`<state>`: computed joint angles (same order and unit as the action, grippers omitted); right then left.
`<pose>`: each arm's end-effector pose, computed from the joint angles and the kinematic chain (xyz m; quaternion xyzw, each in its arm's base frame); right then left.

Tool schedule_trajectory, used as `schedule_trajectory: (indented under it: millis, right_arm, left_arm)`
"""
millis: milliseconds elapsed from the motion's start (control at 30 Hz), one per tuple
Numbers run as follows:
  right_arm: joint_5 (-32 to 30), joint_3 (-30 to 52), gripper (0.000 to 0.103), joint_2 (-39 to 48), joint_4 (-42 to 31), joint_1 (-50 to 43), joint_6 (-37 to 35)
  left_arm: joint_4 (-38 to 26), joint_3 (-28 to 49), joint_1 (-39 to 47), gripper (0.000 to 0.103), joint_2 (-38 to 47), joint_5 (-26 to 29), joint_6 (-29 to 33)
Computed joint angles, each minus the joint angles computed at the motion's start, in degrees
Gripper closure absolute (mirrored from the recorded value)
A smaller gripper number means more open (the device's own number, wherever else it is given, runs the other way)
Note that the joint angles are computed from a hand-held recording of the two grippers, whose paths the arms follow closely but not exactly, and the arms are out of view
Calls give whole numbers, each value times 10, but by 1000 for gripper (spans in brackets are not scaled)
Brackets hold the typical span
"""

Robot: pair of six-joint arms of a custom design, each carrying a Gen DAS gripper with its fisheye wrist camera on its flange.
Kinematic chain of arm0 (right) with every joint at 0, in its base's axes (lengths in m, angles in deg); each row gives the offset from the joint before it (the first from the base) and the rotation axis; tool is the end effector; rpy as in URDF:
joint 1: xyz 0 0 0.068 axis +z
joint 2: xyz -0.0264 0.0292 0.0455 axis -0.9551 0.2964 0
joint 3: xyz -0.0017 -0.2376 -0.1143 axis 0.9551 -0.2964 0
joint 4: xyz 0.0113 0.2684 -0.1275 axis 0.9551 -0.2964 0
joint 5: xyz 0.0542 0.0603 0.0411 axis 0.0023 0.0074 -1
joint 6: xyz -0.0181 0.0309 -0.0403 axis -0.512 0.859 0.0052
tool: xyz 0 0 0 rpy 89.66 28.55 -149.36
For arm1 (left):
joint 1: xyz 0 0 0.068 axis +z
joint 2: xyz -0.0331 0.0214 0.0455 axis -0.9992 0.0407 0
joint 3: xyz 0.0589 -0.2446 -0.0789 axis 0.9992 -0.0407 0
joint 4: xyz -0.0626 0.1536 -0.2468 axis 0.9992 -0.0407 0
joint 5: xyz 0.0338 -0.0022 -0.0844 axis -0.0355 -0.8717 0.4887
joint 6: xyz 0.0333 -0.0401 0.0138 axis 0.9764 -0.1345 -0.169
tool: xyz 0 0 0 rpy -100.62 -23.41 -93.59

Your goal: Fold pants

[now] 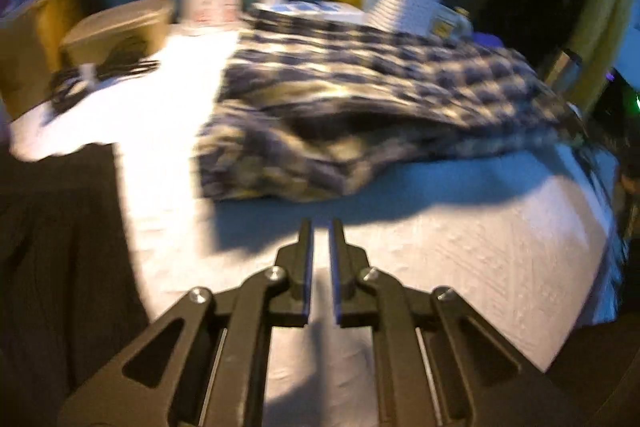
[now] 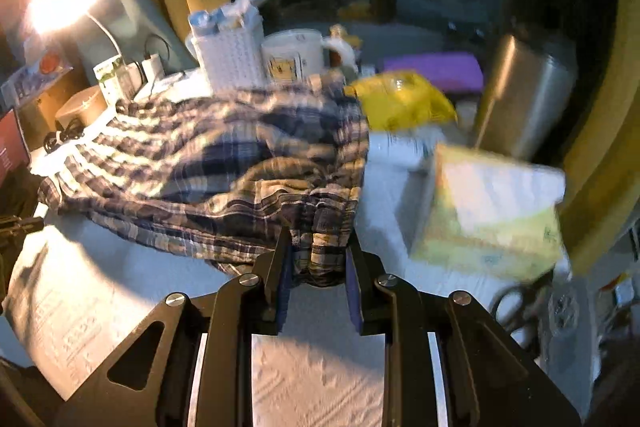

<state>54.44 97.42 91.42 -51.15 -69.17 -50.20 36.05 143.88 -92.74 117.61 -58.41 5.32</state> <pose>0.2605 0.0123 0.1671 0.0856 0.9177 -0.0003 0.3879 0.3629 -0.0446 0.1200 0.1840 0.9267 -0.1545 0.2888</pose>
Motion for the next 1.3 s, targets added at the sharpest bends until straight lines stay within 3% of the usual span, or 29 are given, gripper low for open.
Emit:
schedule_trajectory:
  millis: [100, 233, 400, 733, 867, 1033, 1300]
  right_arm:
    - [6, -17, 76, 1, 11, 10, 18]
    - [24, -26, 65, 1, 19, 24, 31]
    - [20, -36, 64, -9, 24, 18, 35]
    - [10, -41, 64, 5, 31, 13, 38]
    - [10, -32, 64, 30, 43, 23, 36]
    - [17, -28, 64, 38, 55, 31, 29]
    - [22, -33, 64, 53, 58, 11, 29]
  left_arm:
    - [18, 14, 16, 90, 5, -31, -30]
    - [27, 56, 23, 89, 32, -22, -52]
    - [32, 98, 0, 89, 68, -42, -50]
    - [-15, 161, -25, 88, 151, -106, -24]
    - [6, 140, -34, 88, 139, -129, -8]
    - [21, 118, -16, 93, 127, -77, -5]
    - [39, 19, 16, 95, 41, -90, -27]
